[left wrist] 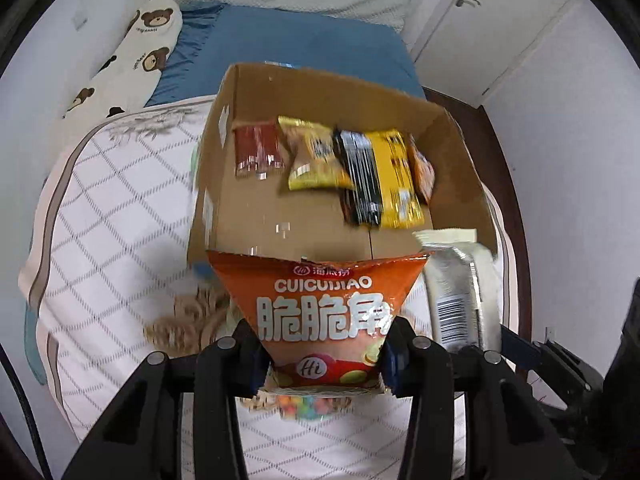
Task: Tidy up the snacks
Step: 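Carry both packets into the box and open both grippers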
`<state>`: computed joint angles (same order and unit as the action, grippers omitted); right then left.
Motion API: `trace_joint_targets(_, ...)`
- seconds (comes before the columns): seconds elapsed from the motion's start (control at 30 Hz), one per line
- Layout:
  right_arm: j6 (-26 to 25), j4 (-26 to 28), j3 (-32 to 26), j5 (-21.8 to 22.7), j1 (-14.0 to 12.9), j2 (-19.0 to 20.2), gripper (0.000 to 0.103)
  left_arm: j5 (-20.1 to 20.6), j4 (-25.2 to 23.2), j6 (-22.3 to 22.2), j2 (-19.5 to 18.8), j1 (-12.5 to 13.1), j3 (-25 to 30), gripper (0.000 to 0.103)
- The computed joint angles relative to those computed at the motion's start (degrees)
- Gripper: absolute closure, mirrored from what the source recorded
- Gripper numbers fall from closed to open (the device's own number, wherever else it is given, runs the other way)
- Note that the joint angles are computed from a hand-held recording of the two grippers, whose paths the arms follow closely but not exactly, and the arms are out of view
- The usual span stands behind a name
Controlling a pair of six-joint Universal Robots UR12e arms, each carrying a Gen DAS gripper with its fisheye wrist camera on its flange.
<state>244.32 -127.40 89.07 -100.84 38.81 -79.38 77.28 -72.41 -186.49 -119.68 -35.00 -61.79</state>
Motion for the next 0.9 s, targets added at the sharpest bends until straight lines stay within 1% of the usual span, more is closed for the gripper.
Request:
trace_joint_targets(0.07,-1.6,-0.1,-1.0,0.6,-1.8,1.1,0.056,-0.6,-4.7,-0.3,-3.7,0.3,6.0,0.062)
trace_joint_targets(0.1,-2.4,0.2,-1.7,1.0,-2.7,1.8,0.056,-0.8,-6.1,-0.7,-5.0,0.4,8.0,0.062)
trace_joint_targets(0.17,-3.7,1.5,-3.0,1.2,-4.1,3.0,0.056,-1.0,-10.9,-1.2,-8.8,0.5,13.8,0.062)
trace_joint_targets(0.3,-5.5,2.9,-4.7,5.3,-7.1,5.6,0.056,0.4,-18.9,-1.6,-15.1,0.5,23.5,0.062)
trace_joint_targets(0.4,-6.8,3.8,-5.1,8.5,-8.3,7.3,0.056,1.0,-23.8,-2.2,-18.7,0.6,28.7,0.062)
trace_joint_targets(0.5,-8.1,4.5,-5.5,11.9,-9.2,8.6,0.056,1.5,-27.6,-1.8,-21.0,0.6,31.8,0.061)
trace_joint_targets(0.57,-8.5,5.9,-5.8,15.8,-10.1,9.4,0.054,3.3,-29.9,-1.3,-22.1,0.3,33.5,0.061)
trace_joint_targets(0.6,-8.6,6.3,-5.7,16.7,-10.3,9.7,0.047,3.6,-30.6,-1.1,-22.5,0.2,34.1,0.058)
trace_joint_targets(0.63,-8.9,7.1,-5.9,17.1,-10.4,9.8,0.038,3.3,-30.9,-0.8,-22.5,0.3,34.1,0.052)
trace_joint_targets(0.67,-9.0,7.9,-6.0,17.3,-10.5,10.0,0.017,2.5,-30.4,-0.9,-22.2,0.3,33.3,0.046)
trace_joint_targets(0.7,-9.0,8.1,-6.0,17.2,-10.5,10.0,0.008,2.8,-29.7,-0.8,-21.9,0.3,32.8,0.034)
trace_joint_targets(0.73,-9.1,8.8,-6.1,17.1,-10.6,10.1,0.008,3.6,-28.8,-0.6,-21.5,0.1,32.2,0.023)
trace_joint_targets(0.8,-9.0,9.6,-6.2,16.5,-10.6,10.0,0.008,4.5,-27.5,-0.6,-20.9,-0.1,31.1,0.022)
trace_joint_targets(0.9,-8.3,11.1,-6.1,14.2,-10.4,9.6,0.008,5.3,-26.2,-0.8,-19.9,-0.3,29.6,0.022)
